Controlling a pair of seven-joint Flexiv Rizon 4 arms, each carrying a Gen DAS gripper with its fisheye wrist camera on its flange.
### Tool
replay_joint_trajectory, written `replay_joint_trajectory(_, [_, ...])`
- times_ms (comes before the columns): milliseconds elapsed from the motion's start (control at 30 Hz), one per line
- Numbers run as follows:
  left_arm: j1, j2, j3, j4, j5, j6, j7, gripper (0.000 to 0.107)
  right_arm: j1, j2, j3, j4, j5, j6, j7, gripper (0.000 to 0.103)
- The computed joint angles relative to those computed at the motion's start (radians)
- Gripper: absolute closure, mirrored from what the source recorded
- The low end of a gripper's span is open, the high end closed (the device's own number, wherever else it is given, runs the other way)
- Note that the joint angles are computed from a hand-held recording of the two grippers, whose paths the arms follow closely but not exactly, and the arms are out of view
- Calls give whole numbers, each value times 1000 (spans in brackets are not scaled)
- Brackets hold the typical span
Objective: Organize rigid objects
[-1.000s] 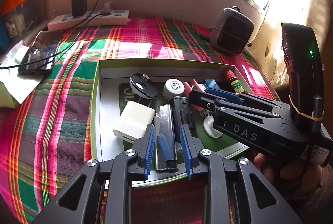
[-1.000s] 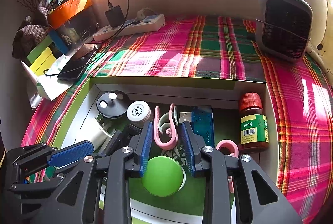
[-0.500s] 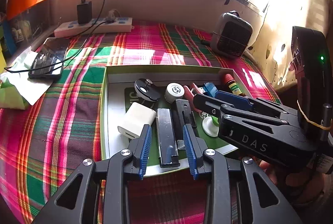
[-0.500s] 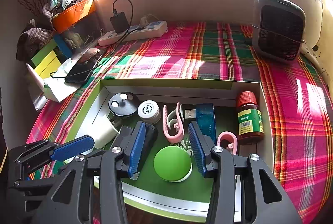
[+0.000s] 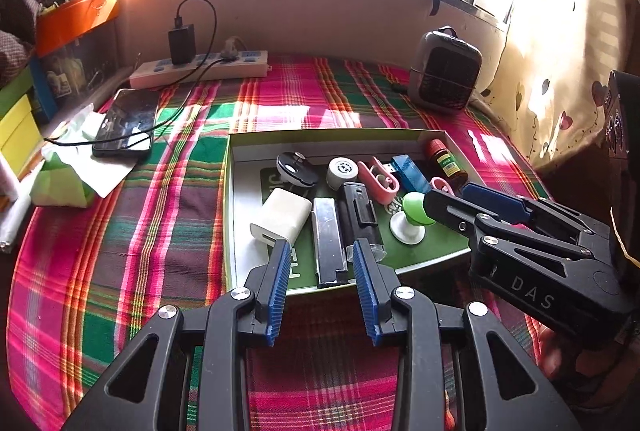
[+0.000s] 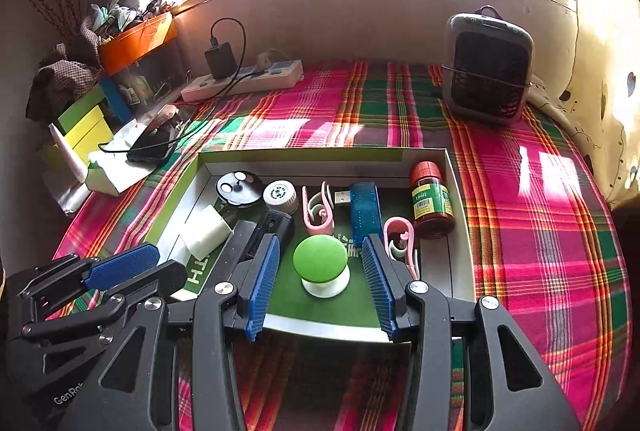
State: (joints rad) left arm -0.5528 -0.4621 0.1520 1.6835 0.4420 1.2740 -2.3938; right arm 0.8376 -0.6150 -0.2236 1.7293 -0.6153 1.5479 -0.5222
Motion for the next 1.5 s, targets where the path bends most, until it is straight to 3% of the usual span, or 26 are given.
replay_joint_trajectory(133, [-16,28,8,32,21,11,-41,72,89,41,-108,82,-18,45,58,58])
replay_joint_trajectory(300, [-60,59,31,45,106,-47,-119,68,206,80,-233,175,-27,67,103,58])
replay_joint_trajectory(467, [-36,75,-11,83,133,-65,-163,68,243,107,-250,234,-26,54,111,55])
replay_joint_trajectory(600, [-18,72,-41,99,133,-74,-170,68,318,117,-330,284,-72,45,155,54])
replay_joint_trajectory(700, [-18,68,-49,105,133,-77,-177,68,288,123,-287,296,-80,38,168,54])
replay_joint_trajectory(1167, [-50,44,-49,74,175,-151,-220,67,281,154,-299,345,-263,-17,328,53])
replay_joint_trajectory(1400, [-80,33,-50,34,242,-219,-266,60,236,176,-251,346,-357,-69,398,53])
replay_joint_trajectory(1500, [-72,33,-59,33,247,-221,-278,59,207,185,-210,340,-381,-114,420,41])
